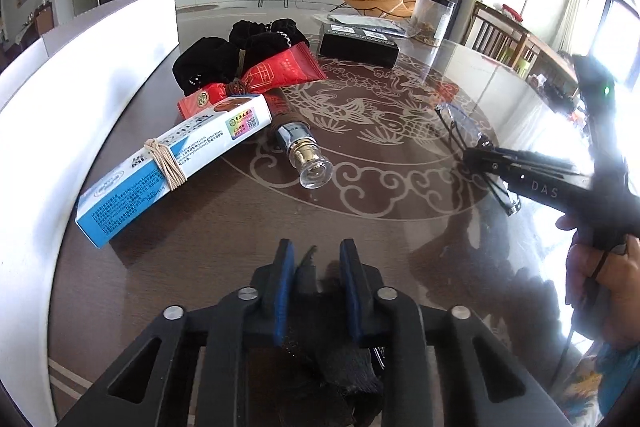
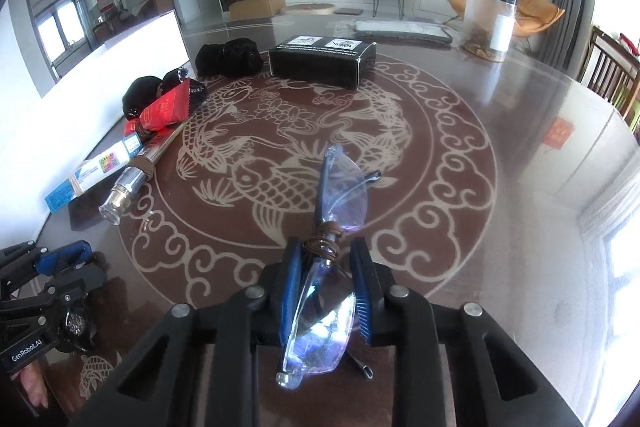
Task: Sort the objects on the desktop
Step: 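Carry the black mesh item and the safety glasses into the white box with both grippers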
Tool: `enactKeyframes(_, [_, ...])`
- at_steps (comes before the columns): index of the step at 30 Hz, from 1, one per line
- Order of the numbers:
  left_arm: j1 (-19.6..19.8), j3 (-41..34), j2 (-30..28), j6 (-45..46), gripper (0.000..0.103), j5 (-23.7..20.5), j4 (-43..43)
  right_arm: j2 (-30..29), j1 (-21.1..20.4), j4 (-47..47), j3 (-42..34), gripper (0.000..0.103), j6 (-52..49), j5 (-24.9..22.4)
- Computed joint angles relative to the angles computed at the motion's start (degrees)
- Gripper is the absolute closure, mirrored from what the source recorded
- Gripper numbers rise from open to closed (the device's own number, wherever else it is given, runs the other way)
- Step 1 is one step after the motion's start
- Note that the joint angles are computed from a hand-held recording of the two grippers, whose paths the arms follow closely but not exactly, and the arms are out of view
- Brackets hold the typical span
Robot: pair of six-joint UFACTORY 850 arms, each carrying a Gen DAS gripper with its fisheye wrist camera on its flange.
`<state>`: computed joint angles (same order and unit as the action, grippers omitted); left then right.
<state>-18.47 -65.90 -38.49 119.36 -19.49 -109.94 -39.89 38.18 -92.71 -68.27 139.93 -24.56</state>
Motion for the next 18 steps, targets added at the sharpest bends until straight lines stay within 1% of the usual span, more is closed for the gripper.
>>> enactKeyframes(1, [0.6, 0.6, 0.5, -1.4, 0.093, -1.8, 1.0, 1.2, 0.3, -4.1, 1.9, 0.078, 5.6, 0.4])
enactKeyframes(4, [2.0, 3.5, 2.6, 0.7, 0.093, -6.5, -2.2, 5.0, 1.5, -14.3, 7.2, 0.078, 19.4, 0.2])
enactKeyframes(6, [2.4, 4.6, 3.4, 1.6, 0.093, -7.5, -3.6, 6.8, 2.3, -18.2, 9.8, 0.078, 24.8, -0.2])
enactKeyframes(9, [2.3, 4.3, 3.2, 1.9, 0.093, -6.8, -4.8, 8.1, 3.0, -17.4, 11.7, 0.078, 25.1, -0.6])
enactKeyframes(11, [1.8, 3.9, 2.9, 2.2, 0.093, -4.5, -5.9, 8.6, 3.1, -18.4, 12.6, 0.078, 26.9, -0.5])
enactKeyframes(13, [1.5, 3.2, 2.4, 0.7, 0.089, -2.5, -5.0, 8.8, 3.1, -20.7, 13.5, 0.077, 30.1, -0.7])
enactKeyframes(14, [1.3, 2.9, 2.3, -0.5, 0.086, -1.3, -4.2, 8.9, 3.1, -21.9, 13.8, 0.077, 31.8, -0.8])
enactKeyframes(15, [1.2, 3.0, 2.5, -0.3, 0.071, -0.1, -4.8, 8.9, 3.2, -23.2, 14.0, 0.077, 33.4, -1.0])
enactKeyframes(16, [1.0, 3.3, 2.9, 0.8, 0.052, 1.2, -6.4, 8.8, 3.3, -24.2, 14.0, 0.077, 34.5, -1.0])
enactKeyframes(17, [1.0, 3.8, 3.5, 2.1, 0.045, 1.7, -8.1, 8.7, 3.4, -24.7, 13.9, 0.077, 34.9, -1.1])
enactKeyframes(18, [1.3, 4.8, 4.4, 3.8, 0.038, 1.0, -9.9, 8.6, 3.7, -25.1, 13.7, 0.077, 35.0, -1.2])
